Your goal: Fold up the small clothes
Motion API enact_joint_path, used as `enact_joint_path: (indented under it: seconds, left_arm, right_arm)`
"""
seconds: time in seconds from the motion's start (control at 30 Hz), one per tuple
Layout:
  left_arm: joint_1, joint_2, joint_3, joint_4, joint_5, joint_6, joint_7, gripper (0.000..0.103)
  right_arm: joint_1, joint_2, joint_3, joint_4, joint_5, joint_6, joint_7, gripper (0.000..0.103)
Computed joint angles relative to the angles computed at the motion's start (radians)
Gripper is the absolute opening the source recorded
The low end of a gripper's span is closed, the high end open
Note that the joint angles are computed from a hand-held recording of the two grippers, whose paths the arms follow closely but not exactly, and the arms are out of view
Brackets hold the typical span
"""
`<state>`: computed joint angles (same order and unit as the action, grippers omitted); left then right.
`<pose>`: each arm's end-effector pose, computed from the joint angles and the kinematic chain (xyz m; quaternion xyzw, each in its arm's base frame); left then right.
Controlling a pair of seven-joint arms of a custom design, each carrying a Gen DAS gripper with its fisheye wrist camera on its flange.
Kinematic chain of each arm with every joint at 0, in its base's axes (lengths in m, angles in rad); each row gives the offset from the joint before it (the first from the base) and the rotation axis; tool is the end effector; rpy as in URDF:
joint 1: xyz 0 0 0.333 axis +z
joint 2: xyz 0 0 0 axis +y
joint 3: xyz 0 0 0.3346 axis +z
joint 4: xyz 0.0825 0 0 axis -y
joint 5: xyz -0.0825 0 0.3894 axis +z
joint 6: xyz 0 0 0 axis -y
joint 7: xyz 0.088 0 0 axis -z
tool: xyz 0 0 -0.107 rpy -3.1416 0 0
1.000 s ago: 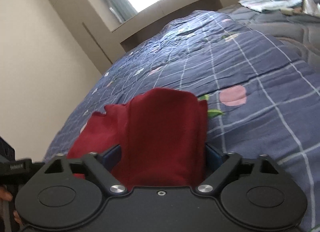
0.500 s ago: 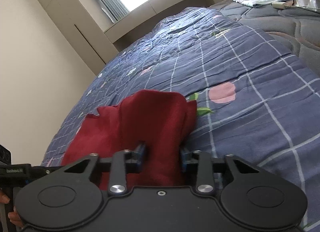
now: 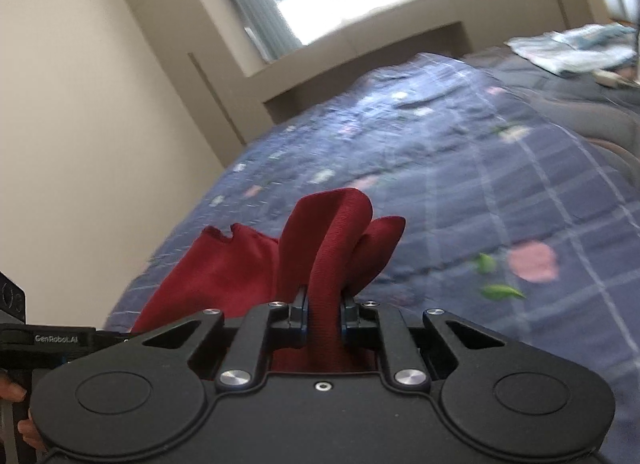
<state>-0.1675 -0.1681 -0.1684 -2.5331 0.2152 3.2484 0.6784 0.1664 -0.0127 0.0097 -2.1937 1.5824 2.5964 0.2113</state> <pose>0.4590 -0.1850 0.4535 -0.7340 0.5295 -0.4080 0.1196 0.5517 0.0781 0.4343 -0.6787 0.5310 -0.0487 0.5051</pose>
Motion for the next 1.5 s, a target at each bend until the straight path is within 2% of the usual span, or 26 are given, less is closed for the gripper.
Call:
enact_joint_path:
  seconds: [0.23, 0.37, 0.47, 0.57, 0.67, 0.87, 1.03, 1.17, 1.23, 1.33, 1.37, 1.4, 1.43, 1.5]
  left_arm:
    - [0.230, -0.139, -0.107, -0.066, 0.062, -0.056, -0.066, 0.028]
    - [0.317, -0.184, -0.124, -0.084, 0.122, -0.093, -0.091, 0.028]
    - [0.354, -0.185, -0.122, -0.088, 0.158, -0.095, -0.103, 0.028]
    - [0.357, -0.167, -0.097, -0.093, 0.172, -0.084, -0.106, 0.028]
    - [0.332, -0.135, -0.055, -0.090, 0.161, -0.070, -0.092, 0.028]
    - [0.331, -0.104, -0.049, -0.099, 0.146, -0.050, -0.086, 0.029]
    - [0.304, -0.084, -0.028, -0.084, 0.130, -0.096, -0.081, 0.032]
    - [0.310, -0.072, -0.034, -0.067, 0.149, -0.146, -0.103, 0.036]
    - [0.323, -0.072, -0.046, -0.060, 0.172, -0.173, -0.133, 0.041]
    - [0.348, -0.085, -0.069, -0.052, 0.233, -0.221, -0.199, 0.056]
    - [0.350, -0.092, -0.071, -0.052, 0.251, -0.233, -0.218, 0.067]
    - [0.357, -0.101, -0.077, -0.052, 0.274, -0.248, -0.242, 0.077]
    - [0.370, -0.114, -0.089, -0.053, 0.305, -0.261, -0.274, 0.080]
    - [0.390, -0.143, -0.111, -0.056, 0.368, -0.289, -0.336, 0.088]
  right_arm:
    - [0.055, 0.090, 0.055, 0.123, 0.068, -0.015, -0.011, 0.014]
    - [0.089, 0.152, 0.090, 0.196, 0.071, 0.006, -0.004, 0.014]
    - [0.107, 0.200, 0.110, 0.247, 0.057, 0.024, 0.024, 0.014]
    - [0.117, 0.236, 0.126, 0.281, 0.034, 0.047, 0.050, 0.014]
    - [0.124, 0.254, 0.140, 0.294, 0.016, 0.075, 0.060, 0.014]
    - [0.128, 0.277, 0.156, 0.303, -0.031, 0.110, 0.088, 0.014]
    - [0.128, 0.293, 0.165, 0.311, -0.074, 0.129, 0.116, 0.014]
    - [0.134, 0.306, 0.175, 0.316, -0.113, 0.170, 0.118, 0.016]
    - [0.139, 0.312, 0.182, 0.317, -0.121, 0.207, 0.096, 0.020]
    - [0.142, 0.316, 0.189, 0.313, -0.138, 0.243, 0.097, 0.027]
    - [0.142, 0.316, 0.192, 0.311, -0.137, 0.257, 0.092, 0.029]
    - [0.141, 0.316, 0.194, 0.309, -0.137, 0.266, 0.089, 0.035]
    - [0.142, 0.312, 0.195, 0.303, -0.140, 0.280, 0.091, 0.046]
    - [0.140, 0.296, 0.201, 0.287, -0.128, 0.304, 0.076, 0.063]
